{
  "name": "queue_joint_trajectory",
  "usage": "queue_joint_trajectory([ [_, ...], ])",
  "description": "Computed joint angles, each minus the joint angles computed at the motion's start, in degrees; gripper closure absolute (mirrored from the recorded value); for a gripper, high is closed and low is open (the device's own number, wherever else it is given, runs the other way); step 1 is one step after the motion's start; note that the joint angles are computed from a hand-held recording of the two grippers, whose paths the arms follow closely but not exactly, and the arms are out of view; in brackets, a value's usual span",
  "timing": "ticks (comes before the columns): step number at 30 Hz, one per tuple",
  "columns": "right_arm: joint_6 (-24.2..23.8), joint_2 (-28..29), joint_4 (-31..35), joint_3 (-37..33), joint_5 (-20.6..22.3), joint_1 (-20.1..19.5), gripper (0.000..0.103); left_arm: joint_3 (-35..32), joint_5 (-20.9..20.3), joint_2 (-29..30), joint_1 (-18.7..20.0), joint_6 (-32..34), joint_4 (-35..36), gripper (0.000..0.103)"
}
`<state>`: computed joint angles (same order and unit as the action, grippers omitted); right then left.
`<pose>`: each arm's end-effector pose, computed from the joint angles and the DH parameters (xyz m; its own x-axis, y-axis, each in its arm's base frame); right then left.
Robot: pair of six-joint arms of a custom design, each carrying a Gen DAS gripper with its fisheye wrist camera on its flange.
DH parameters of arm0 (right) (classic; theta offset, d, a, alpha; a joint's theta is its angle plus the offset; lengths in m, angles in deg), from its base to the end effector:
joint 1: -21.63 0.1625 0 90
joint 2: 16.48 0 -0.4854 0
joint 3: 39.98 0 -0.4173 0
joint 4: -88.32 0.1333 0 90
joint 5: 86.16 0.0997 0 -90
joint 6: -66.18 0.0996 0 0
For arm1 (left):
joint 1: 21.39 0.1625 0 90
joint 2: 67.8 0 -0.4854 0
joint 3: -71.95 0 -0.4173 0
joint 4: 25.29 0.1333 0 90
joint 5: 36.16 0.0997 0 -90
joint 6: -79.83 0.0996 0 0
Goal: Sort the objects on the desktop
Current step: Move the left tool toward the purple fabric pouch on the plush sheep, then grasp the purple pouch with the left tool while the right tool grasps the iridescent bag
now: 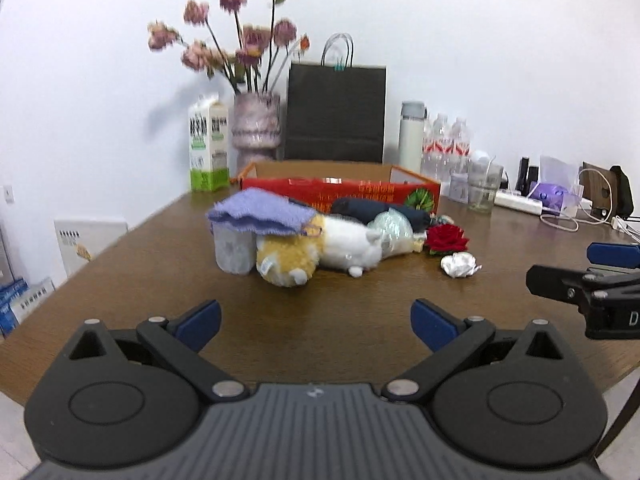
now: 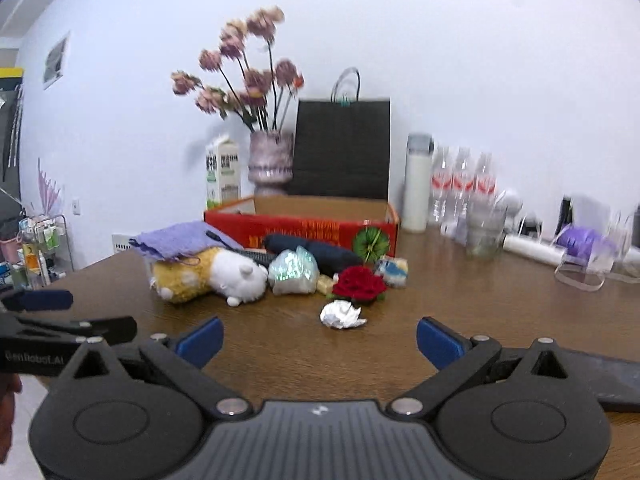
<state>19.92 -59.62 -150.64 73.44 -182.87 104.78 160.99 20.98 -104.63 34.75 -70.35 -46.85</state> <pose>0.0479 -0.6217 0.1799 -0.6892 0.0197 0.7243 -0.6864 0.3025 -0.6614 -0.2152 -0.6569 -0.0047 -0.6896 0.2803 -0.6678 0.7226 0.3273 -0.6088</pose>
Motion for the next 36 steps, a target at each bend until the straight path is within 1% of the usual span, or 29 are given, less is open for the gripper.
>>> queue_joint_trajectory([
  [2,-0.78,0.04,-1.88,0.96,1.52,-0.41,0.0,1.62,0.25,-0.77,-0.3,1.11,-2.13,0.0],
  [6,0.72,-0.11,-5.66,3.07,5.81,-1.76,0.0,3.67,-0.3,-1.5,-0.73,2.48,-5.08,0.0],
  [8,1.46,0.32,-8.37,3.54,7.49,-2.44,0.0,5.15,0.0,-1.75,-0.91,5.41,-8.18,0.0],
  [10,1.38,1.05,-10.85,3.83,8.9,-3.15,0.0,6.41,0.4,-1.79,-1.13,9.68,-11.57,0.0],
  [11,0.92,1.19,-11.25,3.79,8.98,-3.29,0.0,6.86,0.56,-1.72,-1.26,11.4,-13.26,0.0],
  [13,1.05,1.2,-10.12,3.14,6.62,-2.71,0.0,7.46,1.77,-1.73,-1.18,13.31,-15.28,0.0],
  [16,1.75,0.28,-5.36,2.46,4.38,-2.22,0.0,6.05,2.35,-1.21,-0.85,13.3,-14.25,0.0],
  [19,1.57,0.1,-0.93,0.61,1.27,-1.25,0.0,3.36,2.43,-0.71,-0.07,12.83,-11.81,0.0],
  [21,0.94,0.24,1.1,-0.79,0.41,-0.75,0.0,0.58,2.23,-0.33,0.6,11.07,-9.24,0.0],
  [24,0.6,0.5,4.8,-3.32,-0.07,-0.12,0.005,-5.14,2.61,0.62,1.84,7.22,-3.11,0.0],
  [26,0.48,0.59,7.43,-5.05,0.27,0.16,0.014,-10.39,2.82,2.0,2.67,4.9,2.4,0.0],
  [27,0.17,0.69,9.04,-6.12,0.24,0.39,0.016,-14.03,2.3,3.15,3.03,3.59,6.28,0.0],
  [29,-0.34,0.93,12.03,-8.34,0.67,0.75,0.022,-19.53,2.17,4.98,3.76,2.34,11.61,0.0],
  [33,0.35,1.53,18.94,-13.33,0.59,1.46,0.033,-30.3,3.56,9.25,5.4,0.91,19.61,0.001],
  [34,0.67,1.84,20.76,-14.84,0.39,1.57,0.036,-33.61,3.74,10.64,5.79,0.14,22.5,0.002],
  [36,1.27,2.69,24.14,-18.2,-0.56,1.83,0.037,-40.04,4.25,13.38,6.59,-2.16,28.3,0.014],
])
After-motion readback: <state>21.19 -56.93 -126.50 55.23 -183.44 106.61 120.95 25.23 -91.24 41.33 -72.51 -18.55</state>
